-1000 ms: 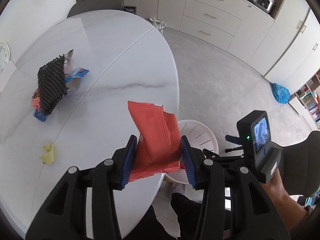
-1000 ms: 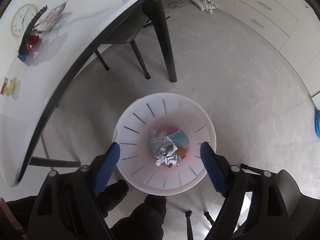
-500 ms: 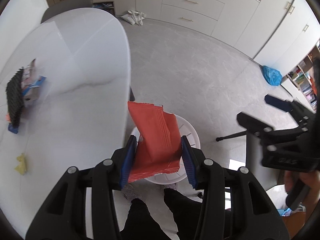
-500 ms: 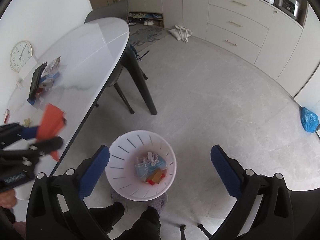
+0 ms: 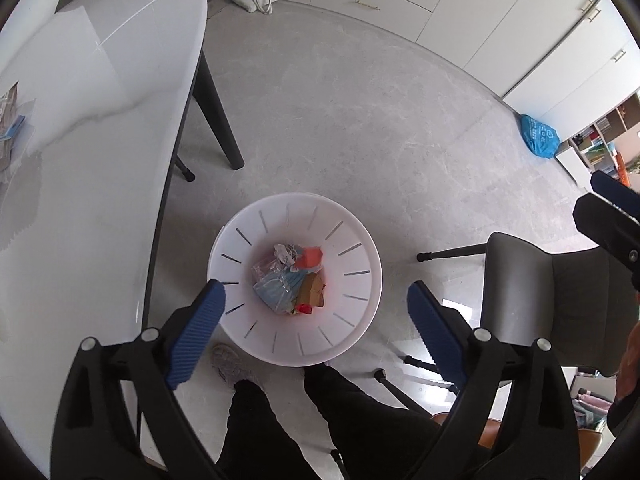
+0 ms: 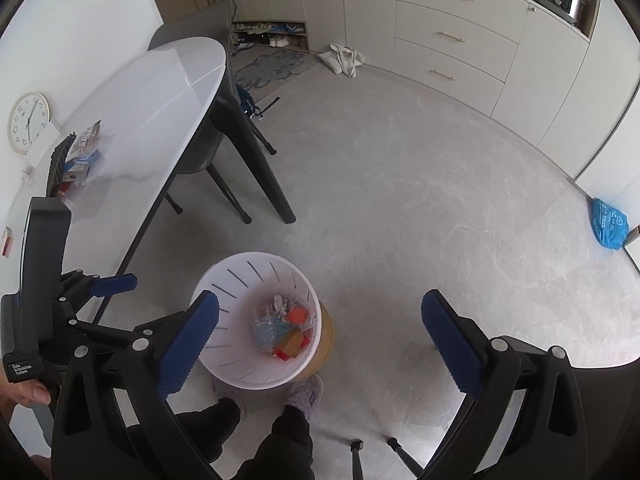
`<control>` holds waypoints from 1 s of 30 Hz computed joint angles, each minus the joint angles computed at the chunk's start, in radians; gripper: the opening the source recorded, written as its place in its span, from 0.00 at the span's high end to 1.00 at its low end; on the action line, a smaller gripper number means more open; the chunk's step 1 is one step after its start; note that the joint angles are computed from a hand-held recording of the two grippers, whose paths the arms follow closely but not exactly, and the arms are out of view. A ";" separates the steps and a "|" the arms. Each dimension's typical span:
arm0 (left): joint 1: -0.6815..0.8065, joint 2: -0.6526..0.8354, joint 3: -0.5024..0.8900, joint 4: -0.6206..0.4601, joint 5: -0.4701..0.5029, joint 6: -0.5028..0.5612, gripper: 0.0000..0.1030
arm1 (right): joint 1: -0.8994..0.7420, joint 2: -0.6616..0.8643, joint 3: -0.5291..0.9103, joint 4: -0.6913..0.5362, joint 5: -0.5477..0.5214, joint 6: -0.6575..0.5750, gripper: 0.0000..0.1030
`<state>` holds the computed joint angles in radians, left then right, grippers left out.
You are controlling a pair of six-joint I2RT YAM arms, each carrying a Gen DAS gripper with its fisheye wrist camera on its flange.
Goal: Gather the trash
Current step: 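Carry both items over the pink bin and open both tools to drop them, then move both tools back over the table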
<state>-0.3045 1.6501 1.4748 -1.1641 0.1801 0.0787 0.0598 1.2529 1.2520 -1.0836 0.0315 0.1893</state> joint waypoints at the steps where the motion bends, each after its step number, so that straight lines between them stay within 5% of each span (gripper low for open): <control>1: 0.009 -0.002 0.004 -0.005 0.005 0.000 0.11 | -0.005 -0.002 -0.001 -0.001 -0.003 0.001 0.02; 9: 0.057 -0.070 0.093 -0.051 0.005 -0.023 0.11 | 0.010 -0.015 0.055 -0.026 0.003 0.024 0.02; 18: 0.321 -0.110 0.322 -0.162 -0.007 0.047 0.08 | 0.189 0.066 0.304 -0.030 0.052 0.071 0.02; 30: 0.800 0.025 0.320 -0.035 -0.010 0.323 0.08 | 0.496 0.327 0.565 0.014 0.135 0.193 0.02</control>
<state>0.4951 1.6754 1.7945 -1.1992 0.1697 0.4022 0.5561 1.5795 1.8168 -1.0700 0.1666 0.3821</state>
